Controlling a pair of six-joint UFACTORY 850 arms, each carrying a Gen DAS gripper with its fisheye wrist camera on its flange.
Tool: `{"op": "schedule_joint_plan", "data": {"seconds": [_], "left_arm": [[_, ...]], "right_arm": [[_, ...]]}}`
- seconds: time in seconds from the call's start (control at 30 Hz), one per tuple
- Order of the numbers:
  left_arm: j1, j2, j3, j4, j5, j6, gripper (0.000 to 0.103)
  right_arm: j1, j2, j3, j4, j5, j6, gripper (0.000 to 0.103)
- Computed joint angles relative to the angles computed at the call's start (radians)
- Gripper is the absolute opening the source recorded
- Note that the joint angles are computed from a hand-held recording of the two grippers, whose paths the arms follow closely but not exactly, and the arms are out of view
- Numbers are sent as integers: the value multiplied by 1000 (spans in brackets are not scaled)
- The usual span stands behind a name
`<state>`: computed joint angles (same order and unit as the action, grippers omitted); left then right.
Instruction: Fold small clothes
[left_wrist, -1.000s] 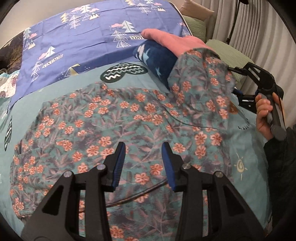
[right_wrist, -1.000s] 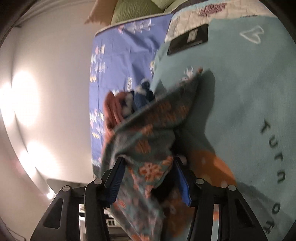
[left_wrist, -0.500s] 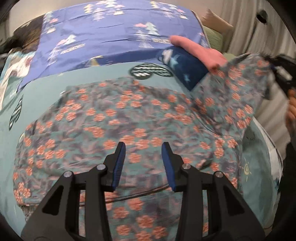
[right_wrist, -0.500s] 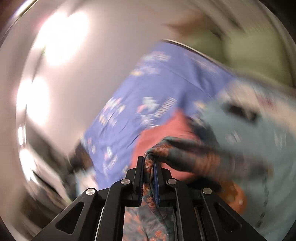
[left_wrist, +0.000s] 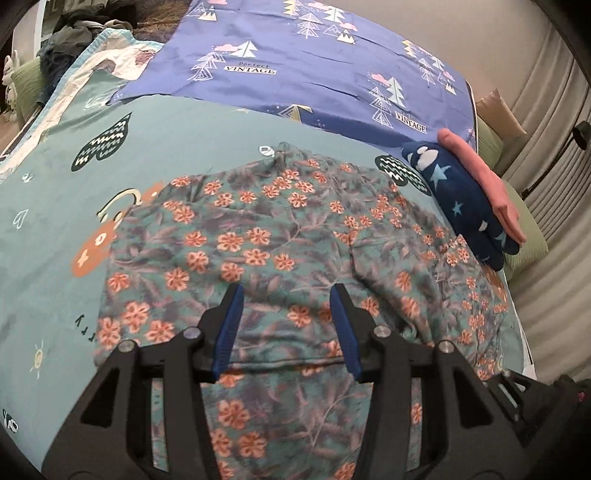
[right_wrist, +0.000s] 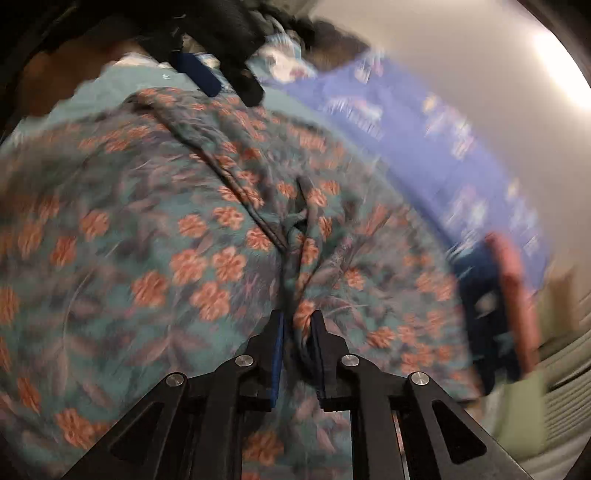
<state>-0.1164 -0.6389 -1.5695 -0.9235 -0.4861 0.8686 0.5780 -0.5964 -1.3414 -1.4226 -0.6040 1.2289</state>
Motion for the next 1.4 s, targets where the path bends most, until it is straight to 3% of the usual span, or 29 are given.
{"op": "schedule_joint_plan", "data": {"seconds": [0.03,0.1,0.17,0.3,0.43,0.47,0.5,0.53,0.6,0.7,0.83,0.87,0.93,0.97,1.0,1.1,1.13,1.23,1.4], "left_arm": [[-1,3,4,-13,-3,21,50],[-3,5,9,-53,-27,80,55],[-9,1,5,-78,-66,118,63],[-51,-46,-54,-22,-112,102,65],[-94,-160,-211,126,-136,-62,65],[-99,-193,-258,141,-159,-90,57],[-102,-230,-315,137,-206,-99,13],[-106,-261,-370,163,-258,-134,8],[-106,-238,-363,99,-270,-96,3],[-74,-84,-211,-175,-241,182,3],[-27,94,-36,-380,-171,462,4],[-16,123,-1,-408,-154,510,5],[5,159,51,-421,-134,555,29],[12,162,63,-396,-124,546,64],[13,159,76,-363,-75,527,85],[4,134,99,-227,77,422,85],[6,118,93,-153,87,353,84],[27,71,72,-58,40,227,78],[37,-2,12,-82,-93,204,69]], "right_arm": [[-11,28,18,45,49,2,23],[-47,79,45,150,157,-15,40],[-67,133,87,201,229,30,42],[-93,189,123,256,239,111,43],[-85,193,124,254,208,164,43],[-84,191,121,258,211,156,43],[-84,182,110,268,215,143,43],[-83,174,103,277,218,135,43],[-86,169,96,267,229,157,43],[-92,182,107,220,241,239,43],[-90,184,106,186,234,262,45],[-87,183,106,178,233,266,48],[-86,176,102,171,240,270,51],[-86,172,98,184,245,258,51],[-87,166,92,206,251,239,51],[-86,157,85,230,255,217,51],[-86,156,82,235,257,210,51],[-86,150,66,256,265,176,51],[-88,112,5,335,289,62,51]]}}
